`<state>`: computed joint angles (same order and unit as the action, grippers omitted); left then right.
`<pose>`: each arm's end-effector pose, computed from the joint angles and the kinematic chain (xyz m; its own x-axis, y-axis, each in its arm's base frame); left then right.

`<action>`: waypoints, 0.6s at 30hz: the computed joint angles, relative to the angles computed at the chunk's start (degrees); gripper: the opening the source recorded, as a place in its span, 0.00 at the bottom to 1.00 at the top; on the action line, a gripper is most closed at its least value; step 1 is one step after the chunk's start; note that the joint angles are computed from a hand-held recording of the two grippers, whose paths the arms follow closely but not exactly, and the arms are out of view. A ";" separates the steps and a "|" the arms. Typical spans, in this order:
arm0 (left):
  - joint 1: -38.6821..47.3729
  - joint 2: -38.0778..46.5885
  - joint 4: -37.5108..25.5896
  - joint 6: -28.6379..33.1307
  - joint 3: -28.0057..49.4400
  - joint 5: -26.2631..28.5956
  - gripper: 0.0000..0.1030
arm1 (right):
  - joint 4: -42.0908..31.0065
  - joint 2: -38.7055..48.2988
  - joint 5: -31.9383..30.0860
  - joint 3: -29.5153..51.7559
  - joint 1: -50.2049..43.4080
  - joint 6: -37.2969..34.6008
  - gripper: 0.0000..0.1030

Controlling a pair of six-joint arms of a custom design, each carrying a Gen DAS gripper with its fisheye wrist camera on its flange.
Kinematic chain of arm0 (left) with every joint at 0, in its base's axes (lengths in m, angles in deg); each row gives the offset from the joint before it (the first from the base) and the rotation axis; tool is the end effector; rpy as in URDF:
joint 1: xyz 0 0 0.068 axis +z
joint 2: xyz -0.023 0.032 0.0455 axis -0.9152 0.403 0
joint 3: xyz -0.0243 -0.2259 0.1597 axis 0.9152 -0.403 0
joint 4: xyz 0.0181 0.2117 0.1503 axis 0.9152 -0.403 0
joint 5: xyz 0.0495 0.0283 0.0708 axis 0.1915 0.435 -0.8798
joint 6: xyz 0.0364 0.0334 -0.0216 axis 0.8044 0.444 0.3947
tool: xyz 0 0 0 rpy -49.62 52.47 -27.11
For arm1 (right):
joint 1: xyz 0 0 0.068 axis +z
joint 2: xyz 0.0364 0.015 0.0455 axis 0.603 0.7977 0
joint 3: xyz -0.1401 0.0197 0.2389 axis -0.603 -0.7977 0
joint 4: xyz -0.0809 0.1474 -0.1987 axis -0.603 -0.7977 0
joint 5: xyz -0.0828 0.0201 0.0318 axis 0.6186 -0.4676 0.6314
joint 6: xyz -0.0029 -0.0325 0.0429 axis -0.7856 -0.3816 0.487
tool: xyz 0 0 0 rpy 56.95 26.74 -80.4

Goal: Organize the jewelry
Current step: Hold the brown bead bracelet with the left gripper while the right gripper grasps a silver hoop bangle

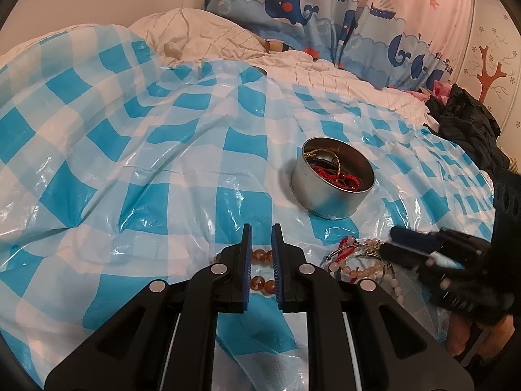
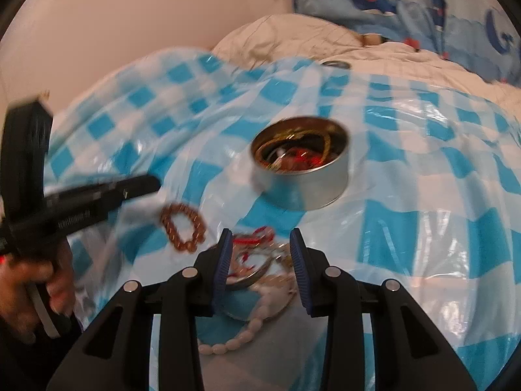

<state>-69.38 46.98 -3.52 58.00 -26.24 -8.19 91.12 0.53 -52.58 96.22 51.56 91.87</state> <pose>0.2602 -0.0298 0.1524 -0.6690 0.2076 -0.7137 0.4721 0.8603 -0.1922 0.1840 0.0485 0.1444 -0.7188 0.0741 -0.6912 -0.0901 0.9760 0.1984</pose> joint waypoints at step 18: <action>-3.17 9.22 0.91 1.00 2.78 -7.59 0.33 | 1.42 0.95 8.74 -0.61 3.91 -0.91 0.04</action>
